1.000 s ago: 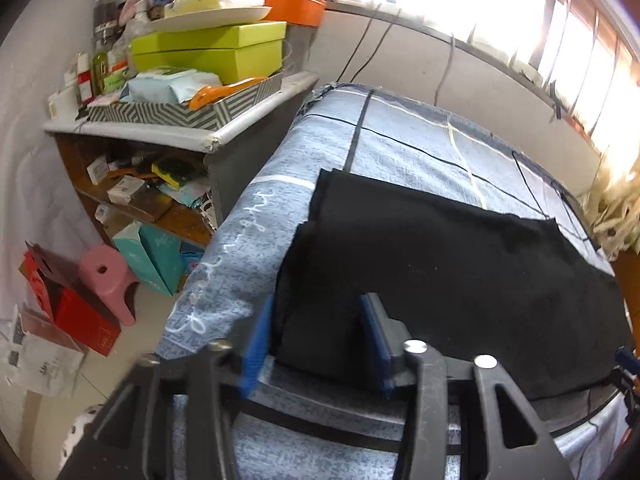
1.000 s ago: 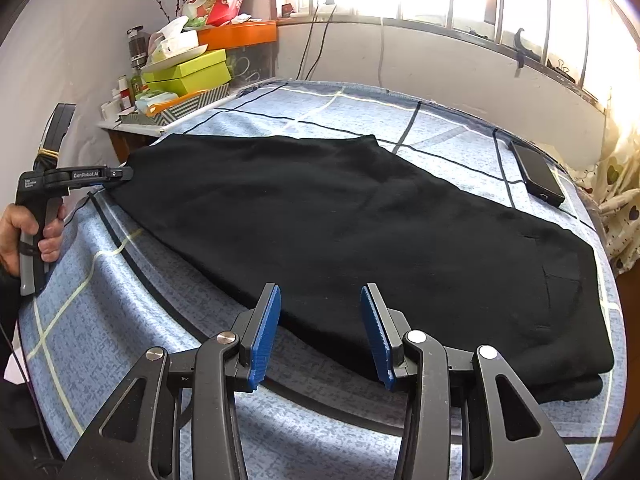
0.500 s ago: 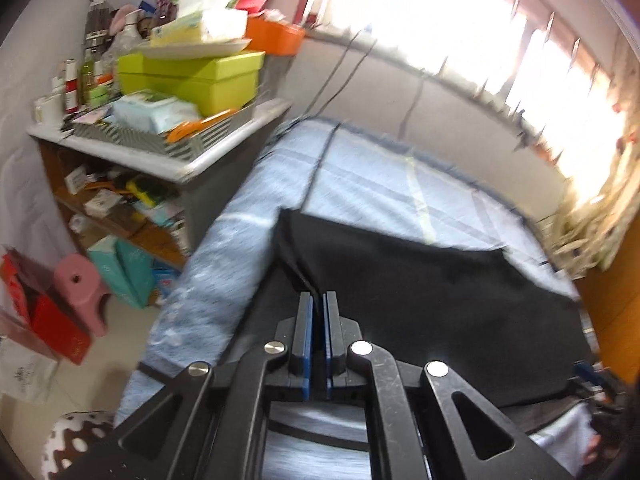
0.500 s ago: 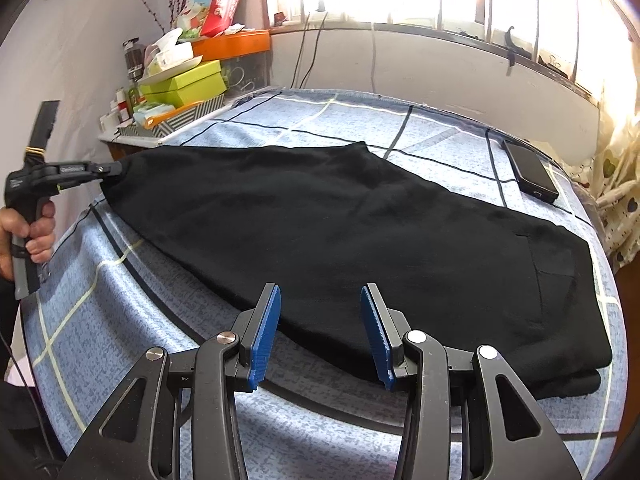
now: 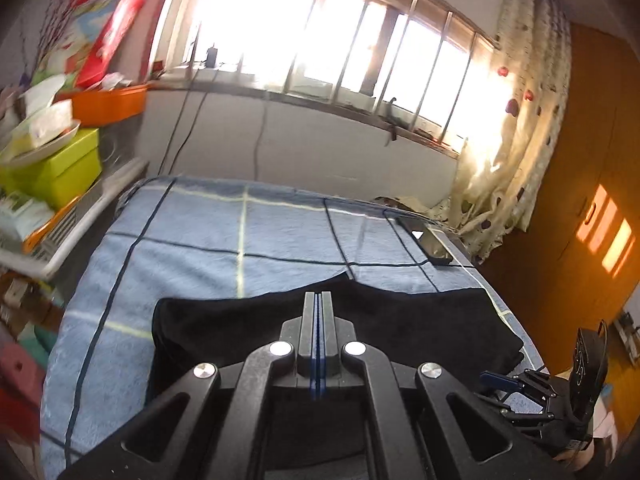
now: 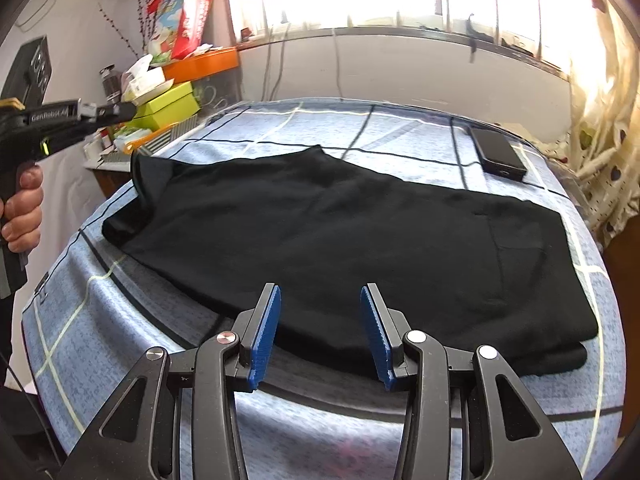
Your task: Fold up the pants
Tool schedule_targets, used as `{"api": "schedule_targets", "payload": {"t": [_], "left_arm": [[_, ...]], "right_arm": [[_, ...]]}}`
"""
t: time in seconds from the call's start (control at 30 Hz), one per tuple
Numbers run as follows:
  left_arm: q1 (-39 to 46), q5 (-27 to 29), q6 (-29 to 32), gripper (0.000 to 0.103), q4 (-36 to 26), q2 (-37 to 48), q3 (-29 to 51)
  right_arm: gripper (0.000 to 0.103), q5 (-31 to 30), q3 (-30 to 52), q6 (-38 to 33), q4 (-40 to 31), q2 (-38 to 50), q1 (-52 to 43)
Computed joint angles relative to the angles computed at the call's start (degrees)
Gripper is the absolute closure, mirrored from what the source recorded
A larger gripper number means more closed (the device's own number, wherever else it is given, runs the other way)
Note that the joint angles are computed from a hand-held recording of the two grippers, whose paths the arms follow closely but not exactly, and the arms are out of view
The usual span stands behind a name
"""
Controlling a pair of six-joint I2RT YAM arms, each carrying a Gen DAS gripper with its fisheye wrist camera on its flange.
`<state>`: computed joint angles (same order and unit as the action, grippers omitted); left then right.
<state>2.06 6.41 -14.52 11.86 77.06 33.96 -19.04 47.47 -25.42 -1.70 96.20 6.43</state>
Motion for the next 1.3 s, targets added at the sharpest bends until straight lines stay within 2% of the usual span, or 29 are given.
{"api": "schedule_targets", "payload": {"t": [0.1,0.2,0.23,0.3,0.33,0.37,0.5,0.63,0.77,1.03,1.1,1.13,1.2,1.3], "left_arm": [[2.2,0.9,-1.2,0.102,-0.2,-0.4,-0.5],[6.5,-2.4,-0.2,0.1,-0.6,-1.5,-3.4],[8.5,-2.0,0.4,0.096,-0.3,-1.7,-4.8],[9.8,-4.3,2.5,0.076,-0.4,-1.4,-7.1],[9.5,-5.7,3.9,0.059,0.6,-1.3,-8.8],[9.0,-6.0,5.5,0.051,1.7,-1.0,-10.5],[3.0,-9.7,10.0,0.051,4.3,1.8,-14.0],[-4.0,-15.1,14.4,0.05,4.8,6.3,-12.3],[-6.9,-22.0,18.7,0.05,5.5,10.7,-11.3],[-4.5,-22.2,21.2,0.051,6.3,9.2,-13.4],[-4.9,-21.2,21.7,0.072,6.0,9.4,-13.2],[-4.4,-20.0,21.8,0.09,5.8,10.3,-12.4],[-5.4,-22.1,21.3,0.094,6.1,11.9,-11.4],[-3.3,-18.8,18.9,0.096,4.1,10.8,-10.3]], "right_arm": [[0.06,-1.1,0.0,-0.2,-0.1,-0.1,-1.6],[0.06,-1.4,0.3,-0.7,0.0,0.6,-2.0],[0.06,-1.7,0.5,-0.7,0.1,1.0,-1.9],[0.06,-2.3,1.0,-0.7,0.1,1.9,-1.6],[0.06,-2.3,1.1,-0.7,0.2,2.2,-1.3],[0.06,-2.2,1.2,-0.8,0.3,2.4,-0.8],[0.06,-1.9,0.8,-1.4,0.4,2.4,0.1],[0.06,-1.3,0.4,-1.0,0.7,2.1,0.6],[0.06,-0.9,-0.2,-0.6,1.0,1.4,0.6],[0.06,-0.8,-0.1,-0.5,1.0,1.7,1.4],[0.06,-0.7,-0.1,-0.3,1.0,1.8,1.5],[0.06,-0.7,-0.1,-0.2,0.9,1.8,1.5],[0.06,-0.9,-0.3,0.0,0.9,1.6,1.4],[0.06,-1.3,-0.5,0.1,1.1,1.2,0.9]]}}
